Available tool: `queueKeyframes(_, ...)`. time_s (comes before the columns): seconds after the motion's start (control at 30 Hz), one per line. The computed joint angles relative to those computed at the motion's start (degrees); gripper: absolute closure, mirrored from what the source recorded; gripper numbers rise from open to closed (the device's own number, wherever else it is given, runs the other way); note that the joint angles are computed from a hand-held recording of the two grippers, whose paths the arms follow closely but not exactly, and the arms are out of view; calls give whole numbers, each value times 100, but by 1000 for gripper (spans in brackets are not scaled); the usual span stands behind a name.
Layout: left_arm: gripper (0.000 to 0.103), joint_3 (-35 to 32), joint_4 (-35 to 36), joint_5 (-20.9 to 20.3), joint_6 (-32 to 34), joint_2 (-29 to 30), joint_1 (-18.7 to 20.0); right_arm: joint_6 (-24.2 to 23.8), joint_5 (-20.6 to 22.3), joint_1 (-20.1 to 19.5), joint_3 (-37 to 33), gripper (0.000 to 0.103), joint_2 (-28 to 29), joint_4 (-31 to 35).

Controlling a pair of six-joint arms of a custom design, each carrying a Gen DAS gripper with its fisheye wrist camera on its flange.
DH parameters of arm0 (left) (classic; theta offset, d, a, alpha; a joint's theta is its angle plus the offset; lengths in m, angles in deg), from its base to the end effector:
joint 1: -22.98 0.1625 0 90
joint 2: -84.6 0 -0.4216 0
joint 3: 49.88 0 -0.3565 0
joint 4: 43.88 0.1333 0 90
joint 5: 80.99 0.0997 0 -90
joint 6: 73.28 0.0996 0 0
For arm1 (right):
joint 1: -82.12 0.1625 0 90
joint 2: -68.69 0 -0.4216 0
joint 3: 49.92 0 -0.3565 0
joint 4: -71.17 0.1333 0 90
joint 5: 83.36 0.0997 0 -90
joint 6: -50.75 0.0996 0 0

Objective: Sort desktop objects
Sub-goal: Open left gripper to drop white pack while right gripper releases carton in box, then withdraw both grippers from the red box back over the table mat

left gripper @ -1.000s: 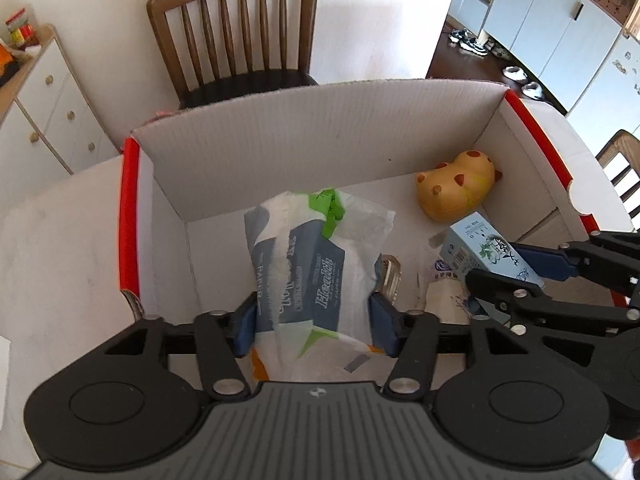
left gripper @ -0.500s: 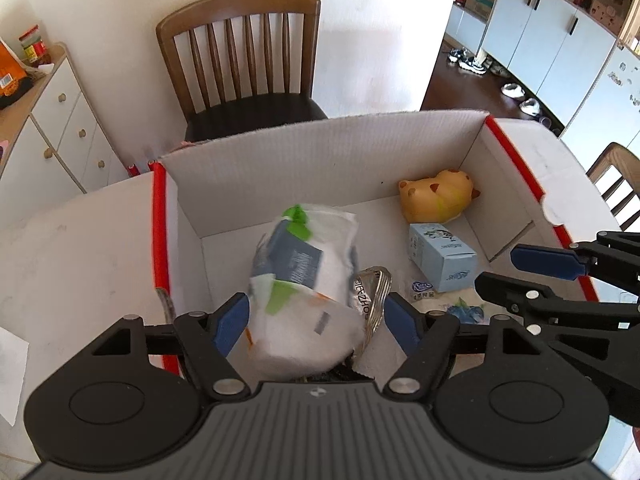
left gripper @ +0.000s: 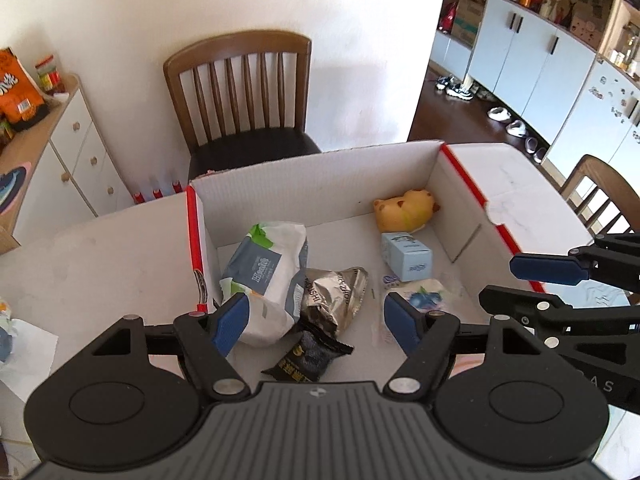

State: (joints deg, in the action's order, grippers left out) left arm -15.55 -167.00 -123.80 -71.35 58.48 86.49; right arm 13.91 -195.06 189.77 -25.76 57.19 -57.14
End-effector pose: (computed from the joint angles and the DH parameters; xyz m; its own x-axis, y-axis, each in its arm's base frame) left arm -0.1946 -0.8531 0.2778 -0.7320 0.0539 -0.6792 0.4294 0.8104 -0.3985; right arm 0.3621 -0.8197 0.1282 -0.5836 -0.6185 0.5263 -0.7787 0.6100 -0.1466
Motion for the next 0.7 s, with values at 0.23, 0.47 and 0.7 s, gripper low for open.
queueKeyframes(0.23,29,1323,-770,-34,29,-697,-220,27,211,35,1297,69,-791,-623)
queueKeyframes(0.47,29,2402,-1352,-90,-34,-1260,-394,90,354,15,2246,66,-1395,-1065)
queueKeyframes(0.7,29,3471,-1984,-160,-21,-1788,-599,24,422,-49,3285,60,-2032,-1561)
